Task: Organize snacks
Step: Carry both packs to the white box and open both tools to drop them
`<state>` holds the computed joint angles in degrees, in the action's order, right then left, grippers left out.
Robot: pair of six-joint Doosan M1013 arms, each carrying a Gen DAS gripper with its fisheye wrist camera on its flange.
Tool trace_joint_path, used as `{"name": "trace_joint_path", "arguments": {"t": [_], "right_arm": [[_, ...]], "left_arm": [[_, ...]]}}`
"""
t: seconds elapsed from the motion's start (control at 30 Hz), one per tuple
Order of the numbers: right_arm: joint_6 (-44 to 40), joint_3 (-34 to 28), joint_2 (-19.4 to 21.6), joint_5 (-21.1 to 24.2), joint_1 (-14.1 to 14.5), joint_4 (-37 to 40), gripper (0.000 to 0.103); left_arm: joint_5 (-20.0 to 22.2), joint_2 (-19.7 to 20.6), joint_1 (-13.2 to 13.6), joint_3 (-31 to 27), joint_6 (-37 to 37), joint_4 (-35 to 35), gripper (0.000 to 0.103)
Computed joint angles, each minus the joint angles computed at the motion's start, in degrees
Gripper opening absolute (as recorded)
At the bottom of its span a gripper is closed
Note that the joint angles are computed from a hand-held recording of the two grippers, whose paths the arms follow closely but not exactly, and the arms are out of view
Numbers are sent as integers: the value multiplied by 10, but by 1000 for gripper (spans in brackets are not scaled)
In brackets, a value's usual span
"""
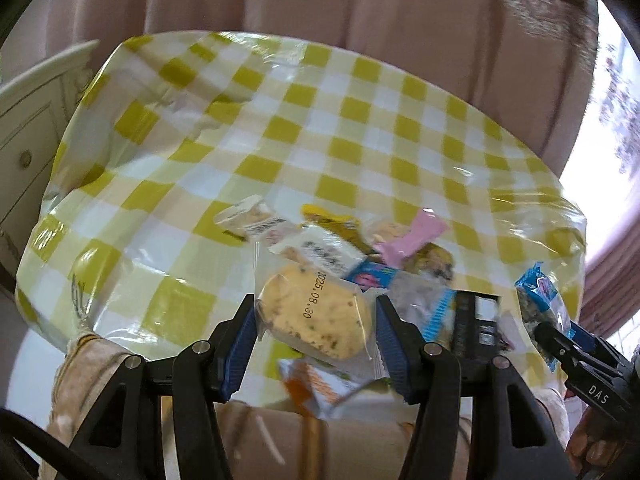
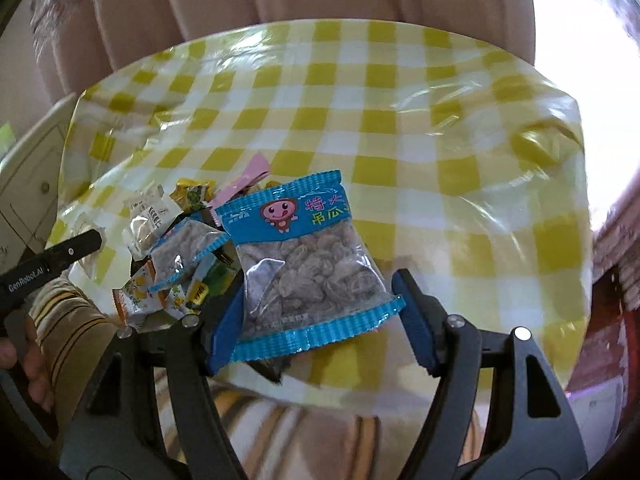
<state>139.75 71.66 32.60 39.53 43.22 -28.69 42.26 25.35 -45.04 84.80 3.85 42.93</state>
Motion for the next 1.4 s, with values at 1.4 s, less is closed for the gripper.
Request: {"name": "trace_joint_path", "arguments": {"t": [1.4], "right_arm": [[274, 315, -193, 66, -67, 37, 77]], "left_arm": [[80, 202, -78, -335, 741, -596, 75]]}}
